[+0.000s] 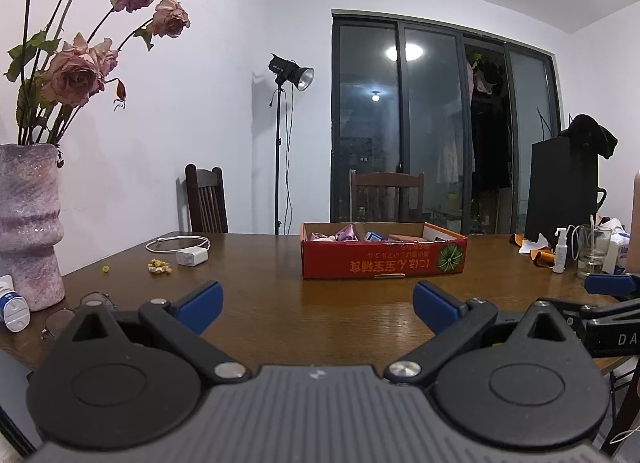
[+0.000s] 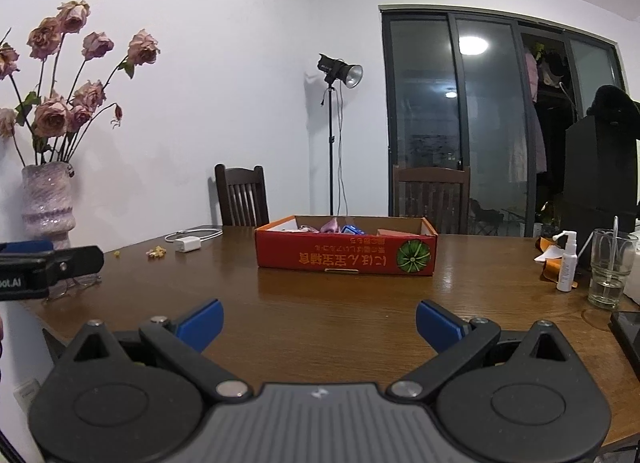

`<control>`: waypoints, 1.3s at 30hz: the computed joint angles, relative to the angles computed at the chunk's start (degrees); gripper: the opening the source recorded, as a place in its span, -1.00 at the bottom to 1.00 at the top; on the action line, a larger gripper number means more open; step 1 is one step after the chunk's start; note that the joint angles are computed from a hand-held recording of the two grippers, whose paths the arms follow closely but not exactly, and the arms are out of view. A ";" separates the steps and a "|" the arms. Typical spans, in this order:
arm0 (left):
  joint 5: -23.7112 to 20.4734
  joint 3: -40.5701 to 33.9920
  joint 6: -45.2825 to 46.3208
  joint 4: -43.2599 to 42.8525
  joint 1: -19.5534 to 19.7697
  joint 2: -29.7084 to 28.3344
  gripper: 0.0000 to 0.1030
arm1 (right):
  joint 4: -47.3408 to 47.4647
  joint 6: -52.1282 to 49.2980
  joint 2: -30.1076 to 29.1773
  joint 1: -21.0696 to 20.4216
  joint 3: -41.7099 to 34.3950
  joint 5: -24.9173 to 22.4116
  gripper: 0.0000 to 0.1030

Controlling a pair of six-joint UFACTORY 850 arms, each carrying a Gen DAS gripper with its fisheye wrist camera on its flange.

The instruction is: Organize soft objects

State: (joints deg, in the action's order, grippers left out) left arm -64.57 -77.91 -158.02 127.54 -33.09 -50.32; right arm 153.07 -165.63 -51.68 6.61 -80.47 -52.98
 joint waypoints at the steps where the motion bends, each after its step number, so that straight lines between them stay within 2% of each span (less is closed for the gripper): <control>1: 0.00 -0.03 -0.03 -0.04 0.00 -0.04 1.00 | -0.12 0.18 -0.02 -0.03 -0.13 0.24 1.00; 39: 0.13 0.27 0.61 0.62 0.09 0.07 1.00 | -0.14 1.64 -0.46 -0.14 -0.63 0.78 1.00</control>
State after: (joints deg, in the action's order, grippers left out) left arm -64.45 -77.65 -157.41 128.17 -33.00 -50.25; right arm 152.94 -163.99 -52.15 6.47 -81.11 -52.20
